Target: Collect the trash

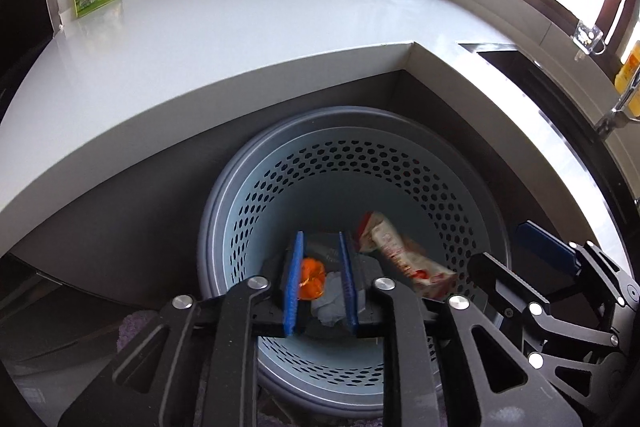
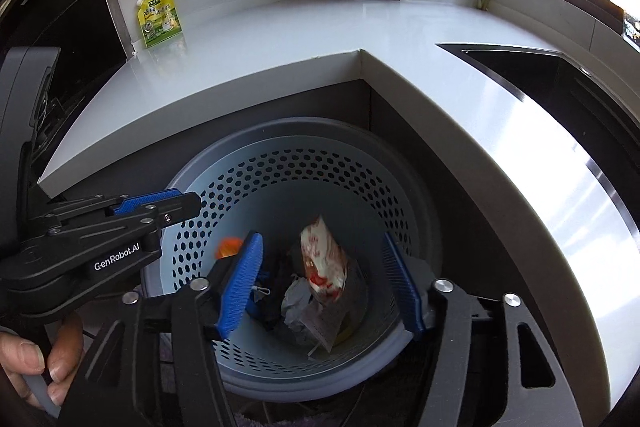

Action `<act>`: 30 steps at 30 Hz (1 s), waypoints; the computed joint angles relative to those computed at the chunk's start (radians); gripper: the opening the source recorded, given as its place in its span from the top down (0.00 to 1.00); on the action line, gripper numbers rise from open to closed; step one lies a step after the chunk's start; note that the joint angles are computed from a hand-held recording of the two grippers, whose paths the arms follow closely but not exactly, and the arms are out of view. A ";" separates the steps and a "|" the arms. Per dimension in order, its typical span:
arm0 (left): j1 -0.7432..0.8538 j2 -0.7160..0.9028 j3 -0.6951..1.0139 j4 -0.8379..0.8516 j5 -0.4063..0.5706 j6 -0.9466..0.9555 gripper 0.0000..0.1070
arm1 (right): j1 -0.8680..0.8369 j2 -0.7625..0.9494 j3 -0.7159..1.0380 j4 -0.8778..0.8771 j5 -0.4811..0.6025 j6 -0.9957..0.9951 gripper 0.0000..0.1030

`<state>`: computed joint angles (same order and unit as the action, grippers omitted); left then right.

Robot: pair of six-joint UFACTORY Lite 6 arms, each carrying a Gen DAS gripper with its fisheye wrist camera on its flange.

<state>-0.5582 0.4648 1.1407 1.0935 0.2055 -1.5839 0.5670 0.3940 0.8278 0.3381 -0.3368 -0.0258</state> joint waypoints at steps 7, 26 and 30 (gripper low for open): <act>-0.006 -0.053 -0.064 0.200 0.039 -0.226 0.33 | -0.031 -0.022 -0.021 -0.008 -0.003 0.023 0.37; -0.018 -0.077 -0.082 0.185 0.097 -0.223 0.23 | -0.041 -0.018 -0.032 -0.065 -0.009 0.110 0.33; -0.029 -0.086 -0.089 0.205 0.122 -0.244 0.20 | -0.037 -0.022 -0.040 -0.035 -0.013 0.084 0.30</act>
<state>-0.5871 0.3788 1.0520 1.2989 0.3276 -1.8276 0.5298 0.3719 0.7881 0.3032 -0.3503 0.0583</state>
